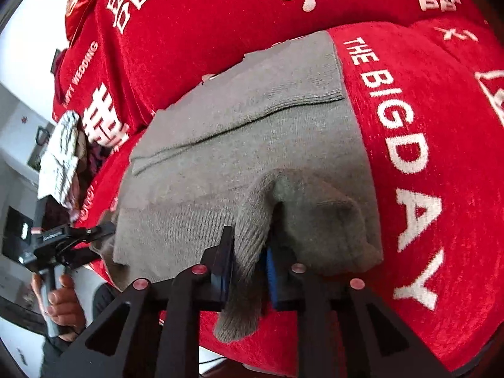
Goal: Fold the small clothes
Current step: 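Lift the hem with both grippers and fold it over toward the collar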
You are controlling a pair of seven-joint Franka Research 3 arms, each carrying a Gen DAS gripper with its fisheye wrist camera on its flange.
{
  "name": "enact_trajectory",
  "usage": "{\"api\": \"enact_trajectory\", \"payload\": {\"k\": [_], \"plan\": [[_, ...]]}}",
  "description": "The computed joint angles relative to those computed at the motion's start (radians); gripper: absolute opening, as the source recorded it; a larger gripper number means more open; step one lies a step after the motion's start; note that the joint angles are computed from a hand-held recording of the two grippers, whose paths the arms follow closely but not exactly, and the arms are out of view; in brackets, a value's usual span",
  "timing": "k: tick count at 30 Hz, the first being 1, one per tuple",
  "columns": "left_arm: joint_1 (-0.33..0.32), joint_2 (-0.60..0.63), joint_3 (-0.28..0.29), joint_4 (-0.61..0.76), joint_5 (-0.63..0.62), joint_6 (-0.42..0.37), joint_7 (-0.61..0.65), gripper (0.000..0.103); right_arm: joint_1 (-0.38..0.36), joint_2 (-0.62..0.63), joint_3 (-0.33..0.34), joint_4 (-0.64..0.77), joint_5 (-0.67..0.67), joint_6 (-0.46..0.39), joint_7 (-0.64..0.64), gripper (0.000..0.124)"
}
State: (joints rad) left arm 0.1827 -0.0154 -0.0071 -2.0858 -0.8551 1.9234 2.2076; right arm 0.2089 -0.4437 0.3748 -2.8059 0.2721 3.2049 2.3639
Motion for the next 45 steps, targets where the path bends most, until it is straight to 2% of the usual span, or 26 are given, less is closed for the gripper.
{"api": "enact_trajectory", "payload": {"k": [1,2,3,5,9,12,15,16,20,24,31,39,45], "plan": [[-0.006,-0.012,-0.007,-0.009,0.019,0.029,0.004,0.016,-0.003,0.0,0.003,0.001,-0.006,-0.003,-0.005,0.021],[-0.012,-0.017,-0.011,-0.012,0.043,0.045,0.008,0.01,-0.038,-0.01,0.037,0.007,-0.022,-0.026,-0.005,0.016],[-0.015,-0.017,-0.009,-0.011,0.047,0.046,0.008,0.01,-0.067,-0.02,0.065,0.012,-0.039,-0.048,0.001,0.008],[-0.015,-0.029,-0.004,-0.022,0.043,0.063,0.008,0.01,-0.095,-0.042,0.095,0.012,-0.07,-0.061,0.021,0.007],[-0.025,-0.097,0.012,-0.061,0.005,0.125,0.062,0.01,-0.099,-0.103,0.106,-0.019,-0.076,0.012,0.055,0.006],[-0.046,-0.149,0.022,-0.087,-0.016,0.191,0.11,0.01,-0.132,-0.15,0.135,-0.017,-0.074,0.026,0.052,0.006],[-0.072,-0.178,0.038,-0.1,-0.086,0.243,0.137,0.01,-0.18,-0.194,0.172,-0.016,-0.052,0.065,0.069,0.006],[-0.075,-0.182,0.038,-0.096,-0.078,0.254,0.1,0.01,-0.195,-0.206,0.184,-0.017,-0.041,0.076,0.074,0.006],[-0.1,-0.191,0.049,-0.081,-0.134,0.298,0.113,0.01,-0.26,-0.239,0.225,-0.002,-0.003,0.09,0.086,0.006],[-0.123,-0.198,0.045,-0.067,-0.131,0.333,0.122,0.01,-0.29,-0.239,0.227,0.026,0.011,0.083,0.081,0.006],[-0.13,-0.142,0.037,0.005,-0.118,0.331,0.09,0.01,-0.342,-0.194,0.224,0.088,-0.004,0.049,0.06,0.006],[-0.135,-0.082,0.001,0.078,-0.07,0.362,0.067,0.01,-0.411,-0.129,0.22,0.175,-0.074,-0.025,0.072,0.006],[-0.131,-0.023,-0.028,0.14,-0.049,0.377,0.042,0.01,-0.454,-0.076,0.217,0.222,-0.143,-0.042,0.109,0.006]]}}
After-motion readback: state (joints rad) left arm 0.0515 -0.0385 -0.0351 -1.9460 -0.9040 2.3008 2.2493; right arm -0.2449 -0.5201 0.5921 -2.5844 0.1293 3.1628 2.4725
